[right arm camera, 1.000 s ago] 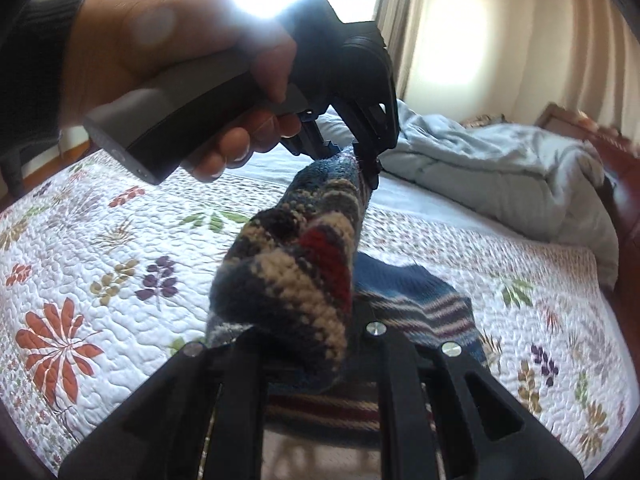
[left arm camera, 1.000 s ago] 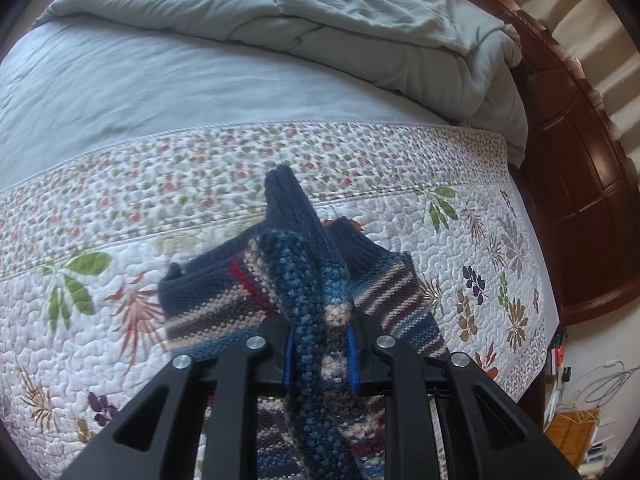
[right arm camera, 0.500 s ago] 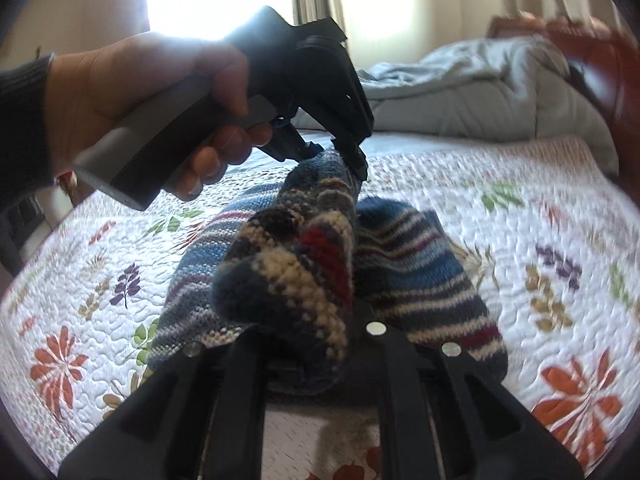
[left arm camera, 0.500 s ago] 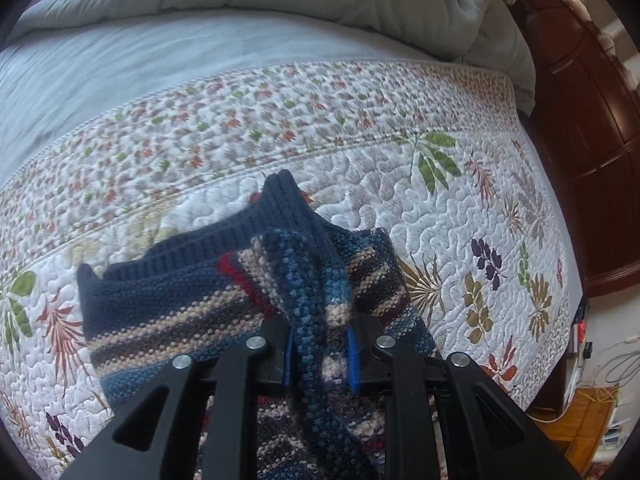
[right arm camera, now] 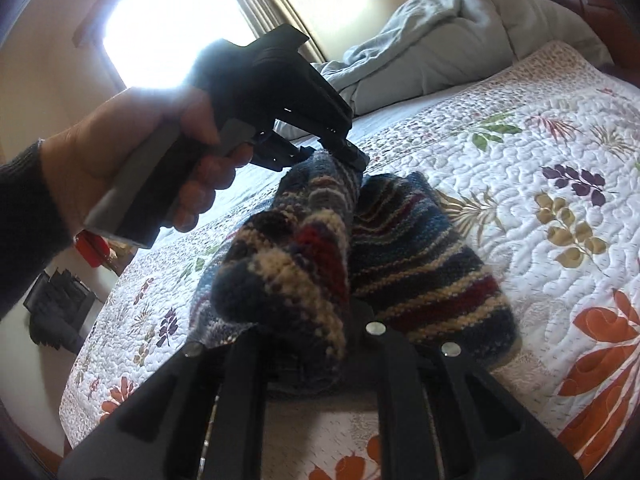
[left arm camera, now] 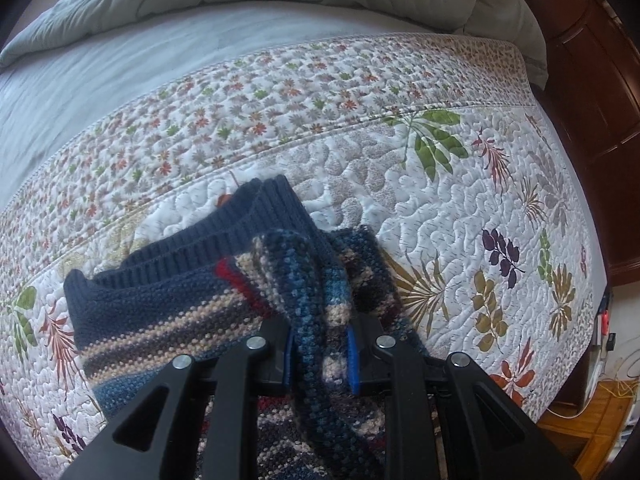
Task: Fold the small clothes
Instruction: 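Grasp the strip end with the left tool and fold it over onto the other end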
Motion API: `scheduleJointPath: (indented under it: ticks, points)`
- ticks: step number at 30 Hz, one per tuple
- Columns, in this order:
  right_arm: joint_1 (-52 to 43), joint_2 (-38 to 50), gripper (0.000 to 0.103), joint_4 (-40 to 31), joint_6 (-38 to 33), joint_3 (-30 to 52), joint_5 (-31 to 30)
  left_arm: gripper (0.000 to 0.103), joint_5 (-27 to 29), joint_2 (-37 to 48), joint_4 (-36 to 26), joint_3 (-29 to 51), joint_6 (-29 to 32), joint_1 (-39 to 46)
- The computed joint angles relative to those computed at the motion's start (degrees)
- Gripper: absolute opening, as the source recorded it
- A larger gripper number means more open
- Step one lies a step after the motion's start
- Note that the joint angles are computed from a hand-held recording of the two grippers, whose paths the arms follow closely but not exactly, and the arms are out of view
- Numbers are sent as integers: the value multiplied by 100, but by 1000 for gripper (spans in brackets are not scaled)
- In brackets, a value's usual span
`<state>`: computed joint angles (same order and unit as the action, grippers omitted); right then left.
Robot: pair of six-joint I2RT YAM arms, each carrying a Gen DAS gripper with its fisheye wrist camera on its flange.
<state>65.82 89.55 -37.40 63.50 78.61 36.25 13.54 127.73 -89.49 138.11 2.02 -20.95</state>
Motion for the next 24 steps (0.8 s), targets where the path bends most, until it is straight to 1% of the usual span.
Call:
scheduleJointPath:
  ticks: [2,4,9,11,15,16,17,18,19,20,21,24]
  points:
    - [-27,-183,10,160,118,-230,-79,19,-141,-17,68,-71,-43,-142]
    - [-112,-424,10,484,261,-601,-321,19,-261,-56,201,-266,-110,-243]
    - [-228,-700,10,801,425,-1145,-573,20,-384,-178,608,-774,-267,-369]
    - [-257,-777,10,918,449,-1301,-636,21,-377,-268,779,-990,-354,-389]
    - [-244,-840,11,943,434,-1416,-742,27,-289,-428,977,-1247,-379,-378]
    - [-252,-902,13,1019,430,-1506,-799,29,-256,-434,985,-1240,-397,-370]
    - [-272,-947,18,1056,416,-1564,-861,31,-183,-434,976,-1217,-408,-345]
    - [-282,-1017,23,1007,428,-1622,-889,40,-106,-453,991,-1207,-427,-323]
    - [-273,-1101,34,945,490,-1691,-862,53,-43,-492,1037,-1222,-444,-322]
    - [-295,-1206,37,973,534,-1804,-885,58,-14,-554,1108,-1258,-443,-317]
    - [-354,-1341,37,1069,577,-1965,-970,63,-22,-622,1185,-1298,-441,-314]
    - [-600,-1824,38,1699,764,-2630,-1473,64,77,-634,1105,-1098,-457,-213]
